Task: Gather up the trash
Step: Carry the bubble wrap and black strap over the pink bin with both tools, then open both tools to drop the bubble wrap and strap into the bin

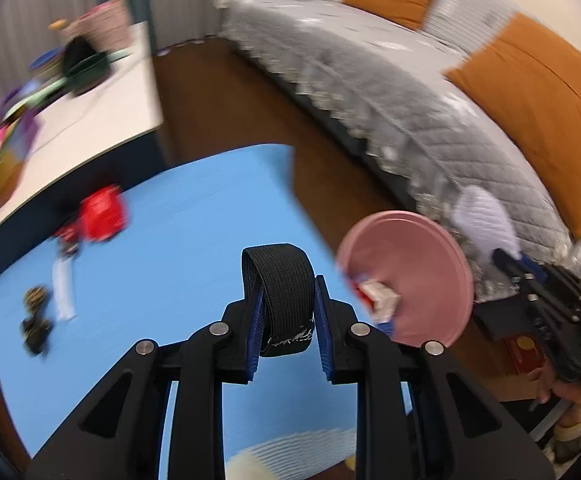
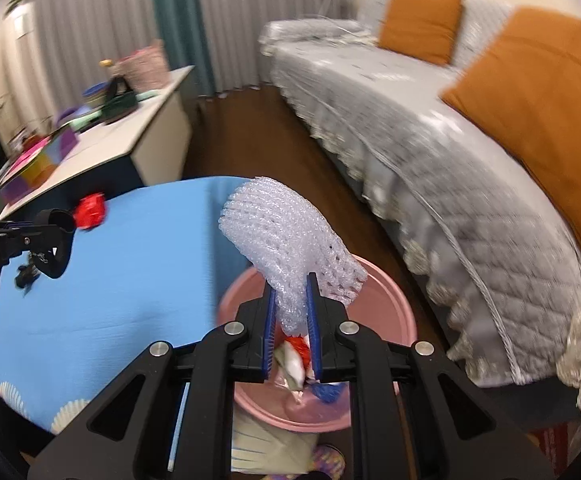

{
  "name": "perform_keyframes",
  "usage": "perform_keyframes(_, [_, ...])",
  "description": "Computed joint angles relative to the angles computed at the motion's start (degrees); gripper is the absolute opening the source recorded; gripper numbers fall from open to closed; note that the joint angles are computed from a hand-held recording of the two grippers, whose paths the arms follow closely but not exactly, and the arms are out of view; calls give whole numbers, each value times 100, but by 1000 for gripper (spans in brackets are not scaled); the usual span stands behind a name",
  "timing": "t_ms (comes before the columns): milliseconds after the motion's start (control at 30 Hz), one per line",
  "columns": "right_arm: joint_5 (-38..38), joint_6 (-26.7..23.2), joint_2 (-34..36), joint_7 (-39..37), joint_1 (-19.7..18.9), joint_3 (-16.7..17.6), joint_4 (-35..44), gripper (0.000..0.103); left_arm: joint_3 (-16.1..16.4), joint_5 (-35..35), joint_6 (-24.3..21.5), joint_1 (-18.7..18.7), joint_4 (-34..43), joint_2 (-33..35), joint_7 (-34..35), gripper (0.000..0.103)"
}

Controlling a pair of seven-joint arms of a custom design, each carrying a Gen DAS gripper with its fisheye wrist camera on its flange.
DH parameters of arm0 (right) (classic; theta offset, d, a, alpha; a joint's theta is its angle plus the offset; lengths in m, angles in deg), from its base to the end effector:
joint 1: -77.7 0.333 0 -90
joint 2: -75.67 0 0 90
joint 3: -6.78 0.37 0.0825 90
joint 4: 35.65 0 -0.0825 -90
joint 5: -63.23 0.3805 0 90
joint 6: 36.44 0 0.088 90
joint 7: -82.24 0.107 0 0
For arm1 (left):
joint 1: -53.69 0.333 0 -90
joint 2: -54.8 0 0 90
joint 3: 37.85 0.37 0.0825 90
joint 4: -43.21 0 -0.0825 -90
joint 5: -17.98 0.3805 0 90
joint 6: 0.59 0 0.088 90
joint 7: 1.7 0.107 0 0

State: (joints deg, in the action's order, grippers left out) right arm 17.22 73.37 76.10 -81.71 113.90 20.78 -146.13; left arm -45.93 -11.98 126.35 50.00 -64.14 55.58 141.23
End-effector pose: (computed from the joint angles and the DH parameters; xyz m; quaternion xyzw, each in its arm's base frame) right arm 0.4003 0.4002 0.5552 -0.4003 0.8403 -0.3109 0.1926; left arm 0.5782 -0.1366 0.5932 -0.3254 0.9035 -0.2748 0.0486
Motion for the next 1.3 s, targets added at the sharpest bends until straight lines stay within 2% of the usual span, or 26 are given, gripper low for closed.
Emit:
perform_keyframes(133, [200,45,-355,265,-65,-7,-537,15,-236,-126,76,-298,-340,-137,91,23])
perform_keyframes(267, [413,214,-585,370,-164,0,-934,15,-390,128,270,-575,-528,-87,-62,23])
perform_keyframes(600, [558,805,-726,363,-392,-21,-1273,18,-473,498,609,-903,-634,136,-379,24])
perform_keyframes(667, [589,849,-718,341,-413,-26,-1290,18,-476,567,616,-934,-642,178,-396,26])
perform_keyframes(700, [609,883,-718,345,-425,-31,-1305,19,-476,584,659,-945,-656,190,-424,31])
perform_keyframes(767, [677,888,-695,311,-443,-40,-1303,22,-470,625,734,-962,-668,225,-531,54])
perform_keyframes(800, [721,813,-651,254,-444,-36,-1255,36,-470,686,793,-977,-669,244,-634,75])
perform_keyframes(833, [729,761,-629,233,-445,-34,-1227,58,-465,773,970,-994,-726,233,-768,85])
perform_keyframes(900, [630,642,-594,307,-435,-6,-1172,71,-459,769,1190,-993,-801,210,-802,86])
perform_keyframes(1067, [581,515,-568,336,-406,-13,-1120,75,-418,1093,1262,-970,-773,268,-899,86])
perform_keyframes(1300, [579,427,-505,272,-392,-22,-1005,79,-336,968,1247,-818,-761,266,-867,86])
